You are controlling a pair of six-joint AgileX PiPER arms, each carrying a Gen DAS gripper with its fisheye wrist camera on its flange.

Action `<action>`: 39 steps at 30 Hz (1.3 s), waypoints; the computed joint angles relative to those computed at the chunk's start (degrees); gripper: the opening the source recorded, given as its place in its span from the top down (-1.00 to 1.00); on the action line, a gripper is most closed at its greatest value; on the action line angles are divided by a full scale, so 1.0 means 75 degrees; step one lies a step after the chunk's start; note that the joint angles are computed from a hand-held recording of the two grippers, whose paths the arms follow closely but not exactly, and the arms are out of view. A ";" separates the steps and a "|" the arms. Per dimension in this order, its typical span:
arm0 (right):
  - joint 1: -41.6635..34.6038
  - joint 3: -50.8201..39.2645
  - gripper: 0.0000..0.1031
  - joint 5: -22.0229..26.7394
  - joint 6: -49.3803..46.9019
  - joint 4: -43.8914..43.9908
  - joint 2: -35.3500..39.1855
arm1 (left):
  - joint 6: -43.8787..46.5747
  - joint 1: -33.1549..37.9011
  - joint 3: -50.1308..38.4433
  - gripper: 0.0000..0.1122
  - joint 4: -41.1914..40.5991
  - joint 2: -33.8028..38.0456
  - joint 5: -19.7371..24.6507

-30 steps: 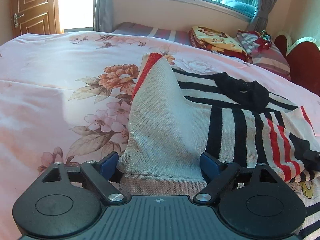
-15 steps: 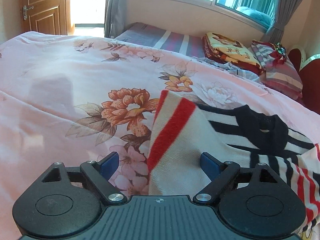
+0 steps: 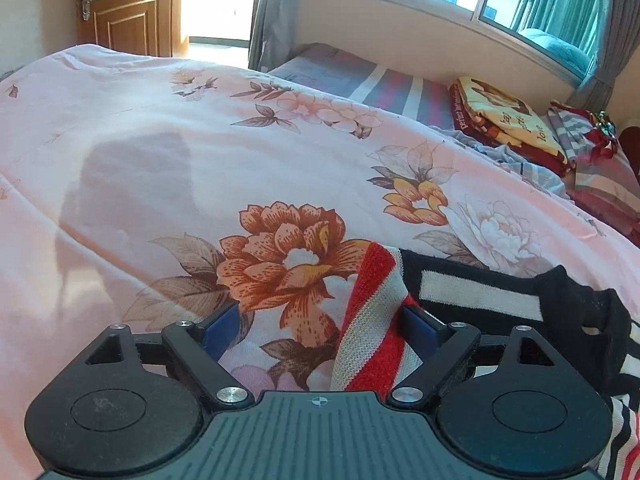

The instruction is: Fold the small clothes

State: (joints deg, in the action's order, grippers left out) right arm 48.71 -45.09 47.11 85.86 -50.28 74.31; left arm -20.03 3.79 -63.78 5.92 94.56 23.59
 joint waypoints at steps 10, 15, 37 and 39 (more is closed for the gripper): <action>0.0982 -0.0318 0.22 0.0699 0.0748 -0.0740 -0.0471 | 0.3545 0.0271 0.3025 -0.56 -0.1994 -0.3380 0.0072; 0.0872 -0.0865 0.25 0.0315 -0.0267 0.0008 0.0675 | 0.3100 0.0190 0.4338 -0.56 -0.1717 -0.4246 -0.0629; 0.1604 -0.0611 0.04 0.0588 0.0029 -0.0115 0.0274 | 0.0039 -0.1596 0.4440 -0.83 0.1023 -0.5499 -0.0152; 0.1785 -0.0793 0.04 0.0635 -0.0057 -0.0173 0.0438 | -0.0384 -0.2169 0.4410 -0.83 0.1468 -0.5418 -0.0053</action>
